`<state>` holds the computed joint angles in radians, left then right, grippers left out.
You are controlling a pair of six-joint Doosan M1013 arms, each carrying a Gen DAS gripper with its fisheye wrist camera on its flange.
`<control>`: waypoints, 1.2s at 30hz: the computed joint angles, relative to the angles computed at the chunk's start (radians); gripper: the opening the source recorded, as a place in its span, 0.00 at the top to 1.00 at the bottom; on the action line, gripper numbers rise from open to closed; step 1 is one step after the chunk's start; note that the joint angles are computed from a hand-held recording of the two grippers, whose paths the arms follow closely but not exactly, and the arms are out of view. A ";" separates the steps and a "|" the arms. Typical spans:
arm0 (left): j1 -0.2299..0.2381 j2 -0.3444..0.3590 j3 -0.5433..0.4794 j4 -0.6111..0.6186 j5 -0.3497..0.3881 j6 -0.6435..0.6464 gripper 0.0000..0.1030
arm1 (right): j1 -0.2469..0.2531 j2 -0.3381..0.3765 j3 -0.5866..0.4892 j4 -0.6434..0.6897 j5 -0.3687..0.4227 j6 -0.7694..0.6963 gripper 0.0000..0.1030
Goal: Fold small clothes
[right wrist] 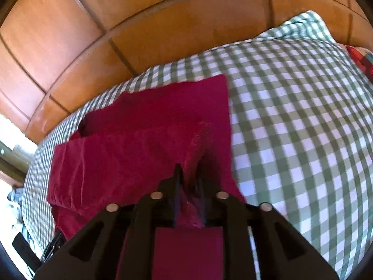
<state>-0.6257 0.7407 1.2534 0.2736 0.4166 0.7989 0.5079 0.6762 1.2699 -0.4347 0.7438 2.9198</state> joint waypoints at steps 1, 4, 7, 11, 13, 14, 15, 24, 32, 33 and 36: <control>0.002 -0.005 -0.001 -0.041 0.003 0.043 0.61 | 0.006 -0.012 0.009 -0.042 0.011 0.033 0.83; 0.014 -0.044 0.033 -0.096 -0.081 0.075 0.61 | 0.024 -0.035 0.023 -0.136 0.034 0.088 0.59; 0.023 -0.050 0.009 -0.054 -0.118 0.036 0.61 | 0.032 -0.044 0.022 -0.126 -0.021 0.047 0.61; 0.028 -0.001 -0.100 -0.044 -0.073 0.042 0.61 | 0.045 0.008 -0.058 -0.056 0.006 -0.108 0.60; 0.028 0.035 -0.167 -0.037 -0.024 0.041 0.61 | 0.048 0.049 -0.114 -0.022 0.076 -0.176 0.60; 0.030 0.053 -0.196 -0.071 -0.002 0.076 0.61 | 0.049 0.067 -0.134 -0.010 0.106 -0.199 0.60; 0.032 0.071 -0.223 -0.101 0.031 0.112 0.61 | 0.049 0.083 -0.148 -0.003 0.134 -0.213 0.60; 0.062 0.092 -0.203 -0.301 0.020 0.259 0.61 | 0.084 0.092 -0.078 -0.219 0.099 -0.123 0.59; 0.129 0.205 -0.433 -0.401 0.158 0.316 0.61 | 0.087 0.080 -0.050 -0.243 0.066 -0.083 0.59; 0.141 0.230 -0.478 -0.478 0.202 0.356 0.55 | 0.086 0.079 -0.048 -0.243 0.062 -0.081 0.59; 0.170 0.303 -0.598 -0.644 0.303 0.419 0.50 | 0.085 0.079 -0.049 -0.243 0.058 -0.079 0.58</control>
<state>-0.4555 1.0436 0.6557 -0.3705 0.7201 1.2181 0.5927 0.7556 1.2205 -0.6782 0.8021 2.8407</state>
